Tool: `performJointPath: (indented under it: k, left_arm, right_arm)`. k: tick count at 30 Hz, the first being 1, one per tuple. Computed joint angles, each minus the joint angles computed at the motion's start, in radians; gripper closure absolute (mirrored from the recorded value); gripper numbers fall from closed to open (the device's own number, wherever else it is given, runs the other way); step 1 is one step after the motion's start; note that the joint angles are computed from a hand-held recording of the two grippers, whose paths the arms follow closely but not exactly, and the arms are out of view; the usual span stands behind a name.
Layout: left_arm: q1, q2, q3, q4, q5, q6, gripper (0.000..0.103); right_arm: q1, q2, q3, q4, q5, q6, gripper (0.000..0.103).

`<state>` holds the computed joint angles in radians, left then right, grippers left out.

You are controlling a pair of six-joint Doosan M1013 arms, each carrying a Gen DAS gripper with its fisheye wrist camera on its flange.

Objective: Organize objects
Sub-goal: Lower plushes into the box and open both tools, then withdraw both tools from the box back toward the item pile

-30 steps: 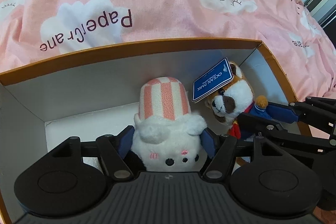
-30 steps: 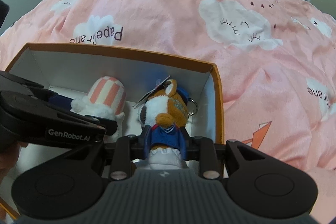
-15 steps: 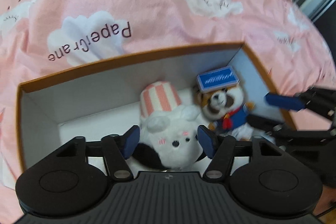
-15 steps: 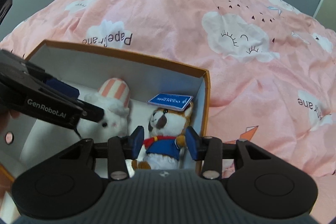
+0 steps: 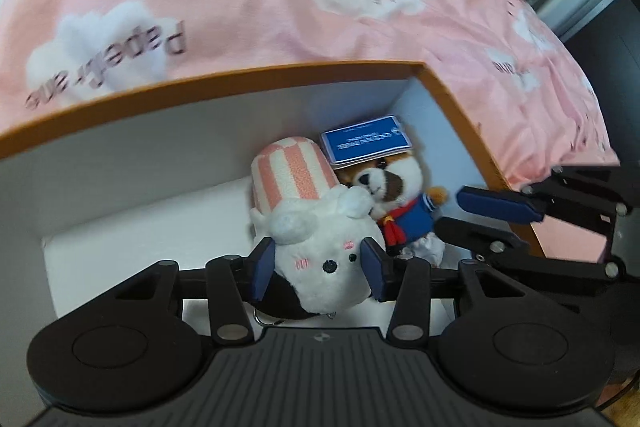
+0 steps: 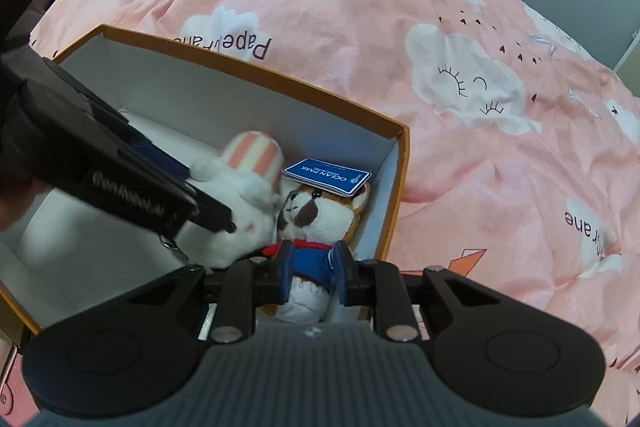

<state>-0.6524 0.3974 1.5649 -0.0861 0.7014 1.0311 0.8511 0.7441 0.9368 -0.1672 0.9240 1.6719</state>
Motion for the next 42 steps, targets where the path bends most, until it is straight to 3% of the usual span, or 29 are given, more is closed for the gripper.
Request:
performJointPath:
  k: [7, 14, 19, 21, 24, 32, 36, 42]
  left_arm:
    - [-0.009, 0.004, -0.012, 0.043, 0.012, -0.008, 0.048]
    - [-0.046, -0.037, 0.008, 0.227, 0.018, -0.160, 0.045]
    - [-0.101, -0.131, 0.078, 0.411, -0.026, -0.330, 0.045]
    - [-0.133, -0.175, 0.110, 0.481, -0.023, -0.395, 0.045]
    - [-0.180, -0.230, 0.154, 0.549, -0.018, -0.477, 0.045]
    - [-0.288, -0.331, 0.279, 0.647, 0.045, -0.794, 0.048]
    - [-0.310, -0.356, 0.334, 0.631, 0.024, -0.902, 0.050]
    - [-0.344, -0.359, 0.370, 0.651, 0.095, -1.013, 0.050]
  right_arm:
    - [-0.004, -0.005, 0.014, 0.011, -0.026, 0.022, 0.081]
    - [0.000, -0.058, 0.074, 0.023, -0.095, 0.082, 0.080]
    - [0.008, -0.148, 0.201, 0.044, -0.247, 0.166, 0.077]
    - [0.014, -0.190, 0.266, 0.074, -0.323, 0.172, 0.061]
    - [0.032, -0.244, 0.347, 0.109, -0.393, 0.185, 0.060]
    - [0.074, -0.313, 0.475, 0.206, -0.393, 0.279, 0.060]
    - [0.082, -0.318, 0.509, 0.250, -0.347, 0.343, 0.060]
    - [0.086, -0.318, 0.544, 0.348, -0.309, 0.325, 0.060]
